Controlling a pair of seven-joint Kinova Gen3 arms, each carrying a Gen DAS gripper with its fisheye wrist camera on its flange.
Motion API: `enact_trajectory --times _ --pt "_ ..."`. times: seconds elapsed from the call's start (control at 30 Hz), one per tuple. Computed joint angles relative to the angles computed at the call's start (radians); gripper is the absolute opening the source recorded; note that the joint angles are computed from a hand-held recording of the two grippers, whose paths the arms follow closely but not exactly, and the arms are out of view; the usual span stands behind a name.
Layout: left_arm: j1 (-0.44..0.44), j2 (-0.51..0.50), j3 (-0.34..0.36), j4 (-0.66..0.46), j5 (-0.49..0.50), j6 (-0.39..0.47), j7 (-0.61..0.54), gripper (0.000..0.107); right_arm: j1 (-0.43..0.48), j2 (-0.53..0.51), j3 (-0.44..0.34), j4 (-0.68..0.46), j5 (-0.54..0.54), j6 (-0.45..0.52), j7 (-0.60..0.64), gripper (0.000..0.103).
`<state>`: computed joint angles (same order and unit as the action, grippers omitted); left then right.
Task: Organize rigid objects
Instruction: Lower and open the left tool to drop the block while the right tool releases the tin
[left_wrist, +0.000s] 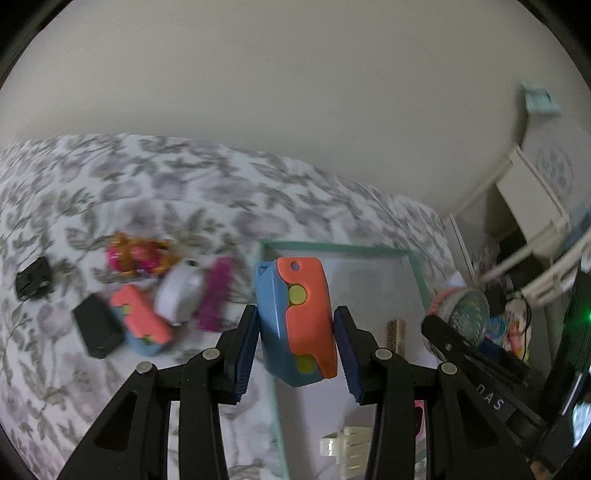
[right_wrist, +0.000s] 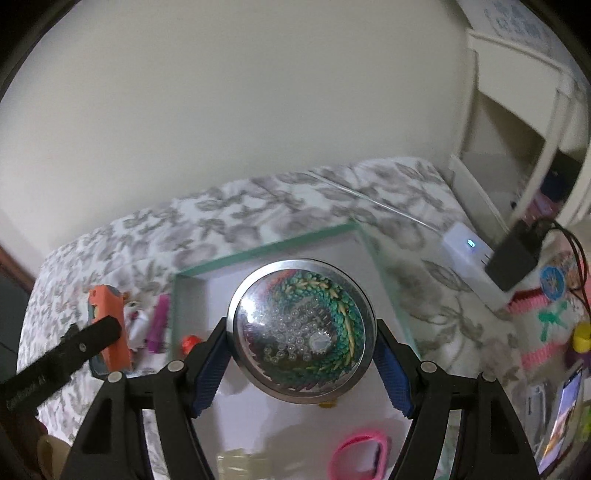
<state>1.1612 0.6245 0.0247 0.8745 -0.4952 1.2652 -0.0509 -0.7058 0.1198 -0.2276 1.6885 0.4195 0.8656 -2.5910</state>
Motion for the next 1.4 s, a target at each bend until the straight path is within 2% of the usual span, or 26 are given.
enact_trajectory --times 0.2,0.47,0.9,1.4 --pt "-0.013 0.104 0.004 -0.117 0.036 0.001 -0.106 0.043 0.029 0.006 0.014 0.035 -0.022 -0.018 0.010 0.076" --pt "-0.037 0.156 -0.006 -0.129 0.117 -0.026 -0.174 0.043 0.043 0.037 0.033 0.082 -0.036 -0.084 -0.011 0.076" --pt "-0.031 0.146 -0.024 -0.109 0.122 -0.029 -0.170 0.042 0.033 0.064 0.054 0.112 -0.038 -0.119 -0.041 0.076" --pt "-0.026 0.078 -0.036 -0.054 0.076 0.007 -0.080 0.044 0.024 0.064 0.050 0.102 -0.046 -0.129 -0.009 0.076"
